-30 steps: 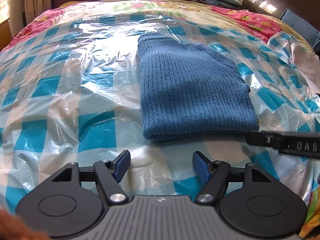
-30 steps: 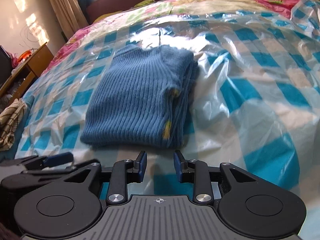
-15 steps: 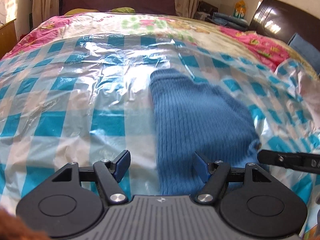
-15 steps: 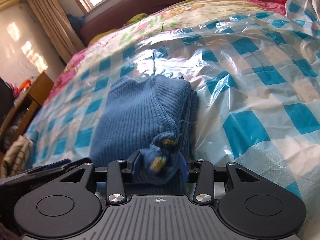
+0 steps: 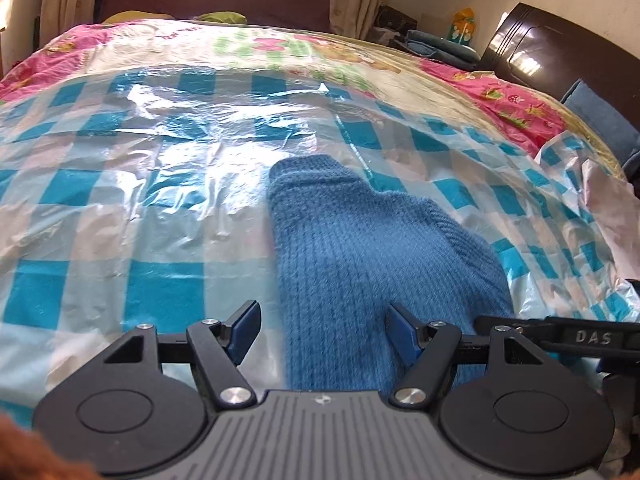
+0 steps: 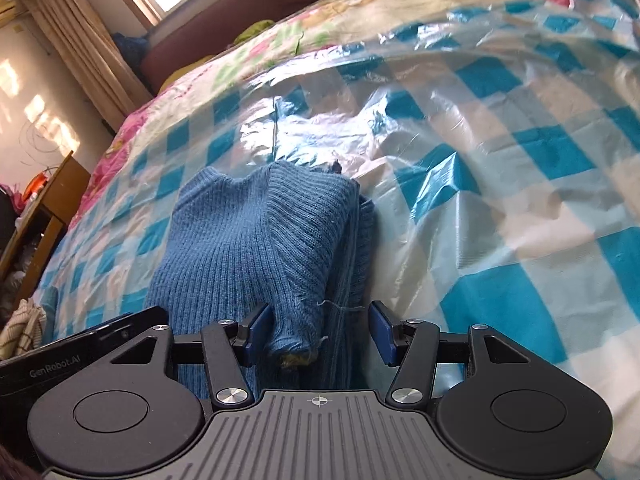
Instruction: Fold small clothes
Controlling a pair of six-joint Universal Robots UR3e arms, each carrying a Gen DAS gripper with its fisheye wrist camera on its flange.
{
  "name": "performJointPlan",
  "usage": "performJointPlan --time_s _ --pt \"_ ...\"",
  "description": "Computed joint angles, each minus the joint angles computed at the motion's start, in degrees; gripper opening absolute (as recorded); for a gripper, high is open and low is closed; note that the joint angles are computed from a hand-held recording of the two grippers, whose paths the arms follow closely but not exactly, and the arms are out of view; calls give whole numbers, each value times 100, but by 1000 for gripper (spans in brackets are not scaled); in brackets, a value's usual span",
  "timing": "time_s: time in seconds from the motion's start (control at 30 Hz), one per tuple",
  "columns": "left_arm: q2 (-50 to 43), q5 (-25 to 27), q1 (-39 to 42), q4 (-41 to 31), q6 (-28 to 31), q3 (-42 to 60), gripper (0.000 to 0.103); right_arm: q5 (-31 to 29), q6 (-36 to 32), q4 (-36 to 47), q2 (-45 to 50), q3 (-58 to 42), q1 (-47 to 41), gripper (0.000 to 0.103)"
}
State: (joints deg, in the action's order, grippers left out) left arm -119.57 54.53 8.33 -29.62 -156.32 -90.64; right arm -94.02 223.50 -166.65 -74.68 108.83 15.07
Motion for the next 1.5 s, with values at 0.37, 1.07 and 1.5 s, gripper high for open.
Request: performJointPlan --time_s 0.37,1.07,1.5 --pt "-606 -370 74 -889 55 667 84 697 -101 -506 311 92 -363 58" --pt "975 -38 594 -108 536 -1511 68 809 -302 241 423 -542 0 35" --pt "2223 865 541 341 643 -2690 70 -998 -426 824 -411 -307 1462 38"
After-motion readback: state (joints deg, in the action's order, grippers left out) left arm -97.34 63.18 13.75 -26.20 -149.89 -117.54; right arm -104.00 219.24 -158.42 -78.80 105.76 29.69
